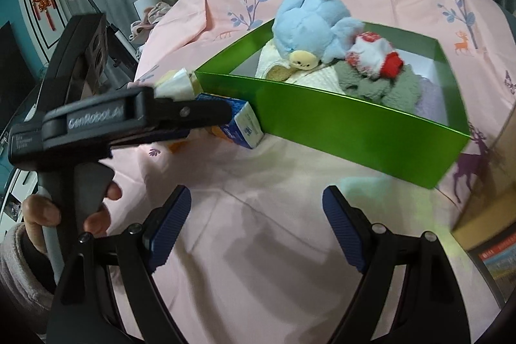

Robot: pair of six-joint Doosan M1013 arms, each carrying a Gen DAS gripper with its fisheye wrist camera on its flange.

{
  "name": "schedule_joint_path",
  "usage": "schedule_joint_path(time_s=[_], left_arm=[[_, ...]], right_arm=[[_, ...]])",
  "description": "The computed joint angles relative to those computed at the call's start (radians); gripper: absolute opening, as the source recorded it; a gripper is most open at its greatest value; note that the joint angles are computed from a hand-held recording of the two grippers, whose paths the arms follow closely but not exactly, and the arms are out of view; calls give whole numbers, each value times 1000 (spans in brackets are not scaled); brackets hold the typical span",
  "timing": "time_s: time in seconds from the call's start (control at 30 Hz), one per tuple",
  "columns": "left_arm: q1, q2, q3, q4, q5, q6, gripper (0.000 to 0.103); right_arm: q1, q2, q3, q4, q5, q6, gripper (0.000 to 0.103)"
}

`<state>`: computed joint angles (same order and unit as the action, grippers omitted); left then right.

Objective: Organize soft objects
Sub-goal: 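Reach the right gripper to the blue snack box beside the green box, then close the right gripper on the blue snack box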

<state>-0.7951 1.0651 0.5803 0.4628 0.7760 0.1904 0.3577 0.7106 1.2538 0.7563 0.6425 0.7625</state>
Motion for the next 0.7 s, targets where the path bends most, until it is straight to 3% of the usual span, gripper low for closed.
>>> schedule_joint_path(time_s=[0.13,0.37,0.47,0.63,0.7], left_arm=[[12,2,2,13,-10,-27,95],[31,-3,26,-18,-32,-31,94],[34,3,17,-50,-14,4,86],[40,-8,43,-80,-45,30,84],[41,-3,32,-99,-38,62,74]], right_arm=[[9,28,-41,4,24,-1,81],[22,77,-121,18,66,10,67],[30,96,-151,-10,74,28,60],[39,124,-199,-39,103,44,47],[41,135,-217,-51,120,61,39]])
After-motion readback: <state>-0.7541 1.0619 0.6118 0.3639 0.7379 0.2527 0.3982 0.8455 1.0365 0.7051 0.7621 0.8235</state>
